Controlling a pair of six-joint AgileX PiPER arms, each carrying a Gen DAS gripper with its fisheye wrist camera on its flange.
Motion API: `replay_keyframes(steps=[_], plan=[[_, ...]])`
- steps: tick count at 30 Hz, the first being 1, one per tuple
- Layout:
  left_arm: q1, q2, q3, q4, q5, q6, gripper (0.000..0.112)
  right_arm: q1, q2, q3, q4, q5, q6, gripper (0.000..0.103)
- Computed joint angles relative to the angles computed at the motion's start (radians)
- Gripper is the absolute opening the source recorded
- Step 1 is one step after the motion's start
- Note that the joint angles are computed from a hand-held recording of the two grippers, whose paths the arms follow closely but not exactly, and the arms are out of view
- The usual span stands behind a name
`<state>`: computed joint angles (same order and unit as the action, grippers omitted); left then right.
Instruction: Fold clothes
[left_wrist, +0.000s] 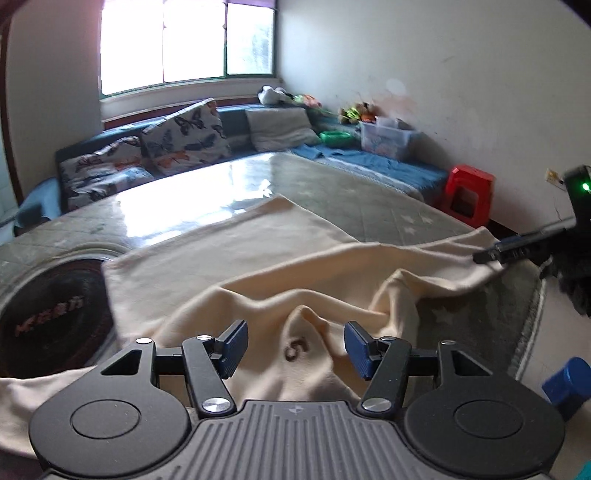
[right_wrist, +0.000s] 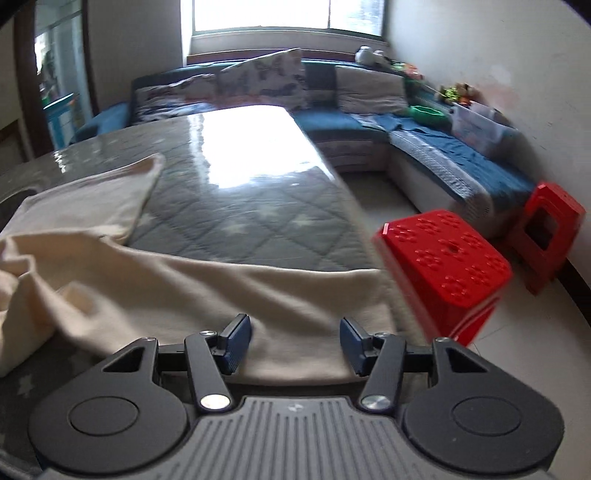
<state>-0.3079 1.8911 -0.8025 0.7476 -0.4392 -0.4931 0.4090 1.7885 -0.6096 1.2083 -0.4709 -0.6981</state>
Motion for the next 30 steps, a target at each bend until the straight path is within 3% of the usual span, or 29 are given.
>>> replay_keyframes(steps=[5, 10, 13, 17, 21, 26, 27, 28, 30], plan=[[-0.015, 0.027, -0.022, 0.057, 0.019, -0.052, 0.039, -0.029, 0.008, 0.008, -0.033, -0.018, 0.030, 0.054], [-0.015, 0.041, -0.022, 0.069, 0.024, -0.064, 0.006, -0.015, 0.020, -0.011, 0.033, -0.044, -0.054, 0.054], [0.008, 0.010, 0.027, 0.079, -0.025, -0.043, 0.003, -0.012, 0.020, -0.021, 0.083, -0.054, -0.113, 0.054], [0.064, -0.054, 0.117, 0.215, -0.113, -0.057, 0.003, -0.016, 0.022, -0.024, 0.100, -0.061, -0.134, 0.054], [0.098, -0.087, 0.159, 0.374, -0.144, -0.087, 0.004, -0.001, 0.028, -0.044, 0.156, -0.078, -0.208, 0.054], [0.107, -0.104, 0.160, 0.327, -0.178, -0.047, 0.007, 0.068, -0.035, -0.049, 0.193, -0.101, -0.274, 0.054], [0.107, -0.106, 0.157, 0.306, -0.182, -0.037, 0.015, 0.082, -0.047, -0.052, 0.199, -0.101, -0.286, 0.054], [0.106, -0.108, 0.155, 0.284, -0.187, -0.026, 0.032, 0.104, -0.066, -0.061, 0.204, -0.092, -0.308, 0.054], [0.091, -0.094, 0.141, 0.255, -0.180, -0.012, 0.044, 0.139, -0.092, -0.081, 0.196, -0.053, -0.338, 0.054]])
